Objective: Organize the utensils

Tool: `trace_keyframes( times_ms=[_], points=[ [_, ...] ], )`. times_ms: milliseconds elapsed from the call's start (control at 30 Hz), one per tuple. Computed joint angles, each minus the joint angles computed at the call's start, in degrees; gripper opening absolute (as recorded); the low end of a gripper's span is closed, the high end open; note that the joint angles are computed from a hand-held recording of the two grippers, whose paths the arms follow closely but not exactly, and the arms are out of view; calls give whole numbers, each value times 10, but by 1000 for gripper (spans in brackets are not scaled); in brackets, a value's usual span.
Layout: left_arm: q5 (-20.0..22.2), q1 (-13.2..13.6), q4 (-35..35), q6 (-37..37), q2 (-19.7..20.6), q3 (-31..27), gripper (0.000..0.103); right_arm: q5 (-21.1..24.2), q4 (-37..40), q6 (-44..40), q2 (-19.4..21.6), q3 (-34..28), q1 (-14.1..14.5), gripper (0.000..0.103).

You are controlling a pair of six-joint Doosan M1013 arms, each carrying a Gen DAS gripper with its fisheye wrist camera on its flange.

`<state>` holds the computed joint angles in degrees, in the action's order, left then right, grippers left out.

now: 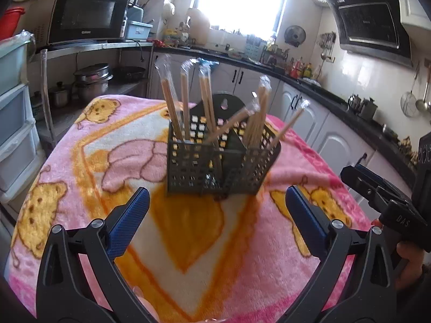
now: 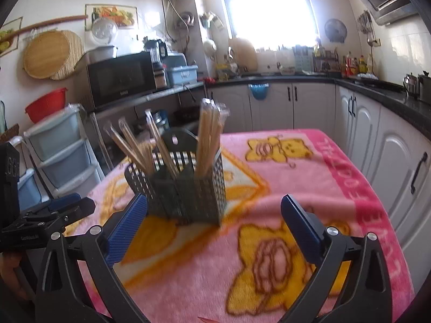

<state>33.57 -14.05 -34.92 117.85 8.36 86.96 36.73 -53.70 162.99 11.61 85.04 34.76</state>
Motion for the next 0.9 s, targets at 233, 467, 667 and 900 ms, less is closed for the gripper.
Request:
trace_keyframes(
  times_ms=[233, 467, 667, 900],
  points=[
    [-19, -15, 59, -53, -14, 29, 93, 13, 41, -24, -5, 18, 6, 97],
    [-74, -20, 41, -49, -34, 72, 93, 23, -25, 23, -11, 48, 25, 97],
    [-131, -26, -6, -6, -53, 111, 93, 54, -169, 143, -15, 79, 51, 97],
    [-217, -49, 66, -61, -66, 135, 93, 110, -364, 294, -20, 113, 74, 97]
  ],
)
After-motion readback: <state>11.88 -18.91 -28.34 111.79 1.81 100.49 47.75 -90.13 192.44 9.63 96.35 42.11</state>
